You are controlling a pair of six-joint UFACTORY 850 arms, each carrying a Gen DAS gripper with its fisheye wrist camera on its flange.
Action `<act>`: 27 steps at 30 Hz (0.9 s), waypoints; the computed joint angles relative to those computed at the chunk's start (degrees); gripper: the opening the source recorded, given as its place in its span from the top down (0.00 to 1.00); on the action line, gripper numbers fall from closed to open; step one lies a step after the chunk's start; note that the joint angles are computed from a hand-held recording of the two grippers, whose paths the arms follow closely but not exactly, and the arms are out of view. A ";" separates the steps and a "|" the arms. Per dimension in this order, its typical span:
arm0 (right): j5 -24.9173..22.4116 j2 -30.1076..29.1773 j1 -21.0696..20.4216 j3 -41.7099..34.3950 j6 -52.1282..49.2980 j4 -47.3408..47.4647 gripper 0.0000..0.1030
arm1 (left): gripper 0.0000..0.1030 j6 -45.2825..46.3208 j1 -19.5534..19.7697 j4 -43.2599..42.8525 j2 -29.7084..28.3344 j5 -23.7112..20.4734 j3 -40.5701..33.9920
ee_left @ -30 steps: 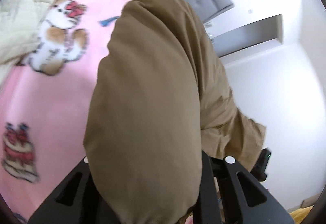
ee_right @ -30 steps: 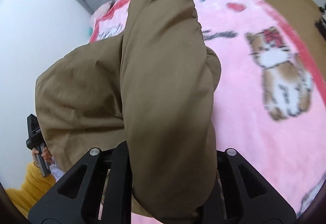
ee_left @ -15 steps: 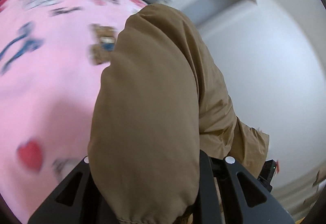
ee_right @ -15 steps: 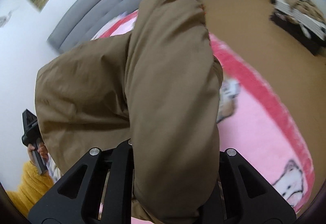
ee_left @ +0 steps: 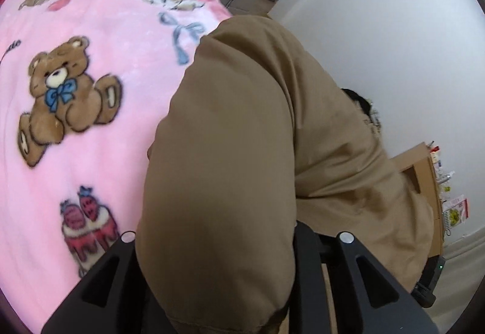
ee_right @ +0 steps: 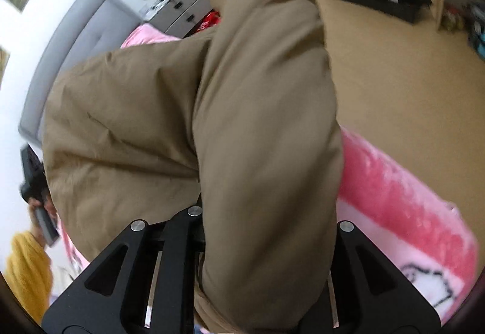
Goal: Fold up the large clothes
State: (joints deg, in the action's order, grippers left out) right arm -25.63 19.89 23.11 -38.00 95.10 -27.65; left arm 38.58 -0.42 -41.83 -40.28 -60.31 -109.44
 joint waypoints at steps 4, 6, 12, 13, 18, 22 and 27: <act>2.75 -3.76 -1.37 1.45 2.99 -4.58 0.72 | 0.52 2.54 -0.56 4.06 -1.50 1.75 0.01; 3.46 -4.23 -1.37 2.19 7.10 -7.50 0.66 | 0.18 0.76 -1.31 8.52 -1.96 4.58 -0.23; -1.21 -2.19 -2.96 0.56 4.01 -4.77 0.55 | 0.05 -2.63 1.21 7.58 -1.47 7.28 -4.48; -6.44 -2.48 -1.45 -1.22 4.94 -6.35 0.50 | 0.05 -2.66 2.06 5.53 -0.64 9.36 -4.35; -34.96 -8.04 9.76 -10.04 7.38 -26.47 0.15 | 0.05 11.75 3.41 -5.19 6.83 16.04 3.63; -33.09 -11.00 11.91 -12.42 3.50 -37.17 0.26 | 0.05 25.44 0.86 -8.63 11.89 16.20 12.53; -25.12 -17.40 5.97 -14.09 -3.35 -31.02 0.41 | 0.05 17.31 -2.42 2.03 9.93 19.30 16.51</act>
